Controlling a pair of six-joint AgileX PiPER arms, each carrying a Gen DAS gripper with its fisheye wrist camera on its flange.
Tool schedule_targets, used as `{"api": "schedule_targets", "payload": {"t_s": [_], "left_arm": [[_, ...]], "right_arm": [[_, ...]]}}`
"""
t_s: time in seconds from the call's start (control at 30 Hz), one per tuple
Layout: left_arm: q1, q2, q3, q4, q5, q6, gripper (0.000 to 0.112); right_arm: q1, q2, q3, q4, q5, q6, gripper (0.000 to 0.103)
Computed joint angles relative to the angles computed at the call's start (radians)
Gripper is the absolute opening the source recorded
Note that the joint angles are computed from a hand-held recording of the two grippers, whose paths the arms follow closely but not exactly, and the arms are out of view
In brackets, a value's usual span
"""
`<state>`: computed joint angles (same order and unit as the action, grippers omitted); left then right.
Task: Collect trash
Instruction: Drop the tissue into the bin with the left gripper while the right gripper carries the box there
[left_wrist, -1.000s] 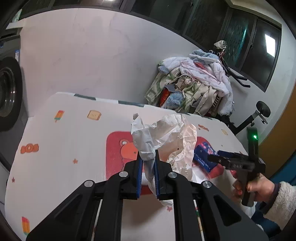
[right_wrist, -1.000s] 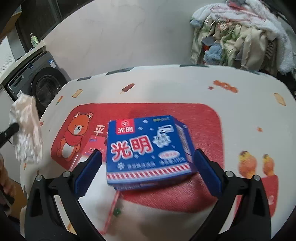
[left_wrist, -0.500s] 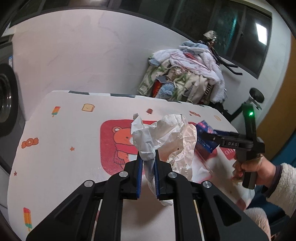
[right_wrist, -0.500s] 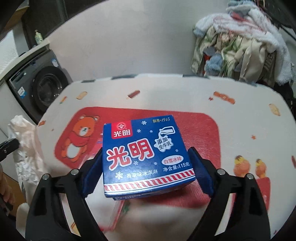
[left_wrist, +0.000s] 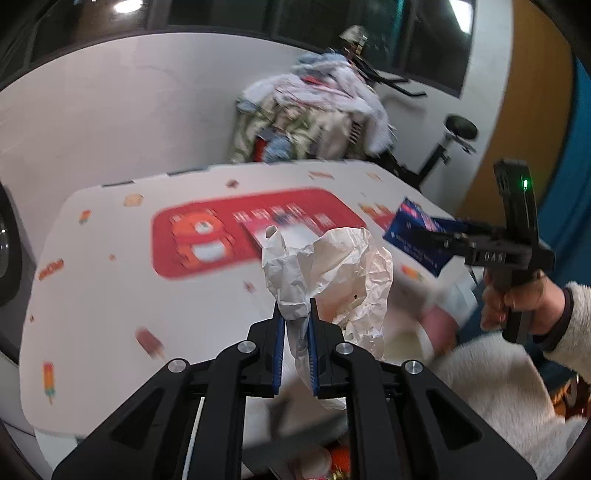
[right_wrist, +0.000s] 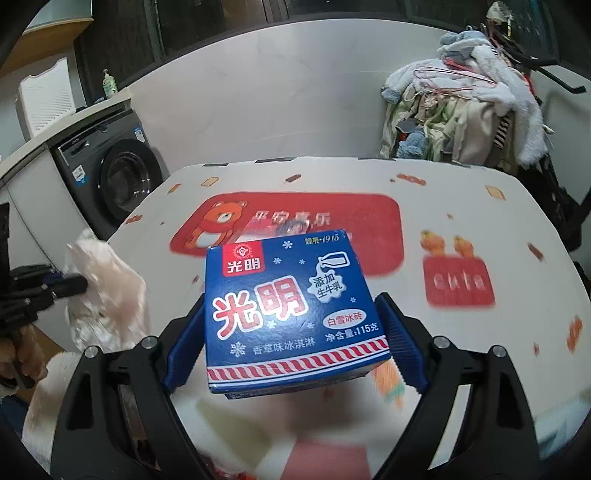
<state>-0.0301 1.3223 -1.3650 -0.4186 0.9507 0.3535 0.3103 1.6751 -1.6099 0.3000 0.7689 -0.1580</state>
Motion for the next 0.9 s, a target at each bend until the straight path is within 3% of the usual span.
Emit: {"api": "schedule_targets", "payload": {"t_s": [0.13,0.33,0.6,0.67,0.77,0.9], "left_arm": [[-0.092,-0.098,0.129,0.04,-0.009,-0.026,0.011],[-0.249,-0.194,0.282,0.126,-0.03,-0.081,0.011],[-0.346,-0.143,0.382,0.149,-0.041,-0.128,0.016],[-0.374,-0.141,0.389,0.186,-0.066,-0.166,0.048],[-0.351,-0.19,0.4,0.159,-0.11,-0.174,0.069],[-0.278,-0.246,0.383,0.131,-0.113,-0.201,0.081]], "right_arm": [[0.018,-0.154,0.191,-0.021,-0.048,0.007,0.086],[0.046,-0.295,0.358,-0.024,-0.078,0.043,0.086],[0.093,-0.406,0.527,-0.052,-0.154,0.157,0.086],[0.103,-0.422,0.553,-0.062,-0.16,0.174,0.086],[0.133,-0.445,0.592,-0.106,-0.168,0.222,0.086],[0.157,-0.457,0.64,-0.071,-0.163,0.199,0.086]]}}
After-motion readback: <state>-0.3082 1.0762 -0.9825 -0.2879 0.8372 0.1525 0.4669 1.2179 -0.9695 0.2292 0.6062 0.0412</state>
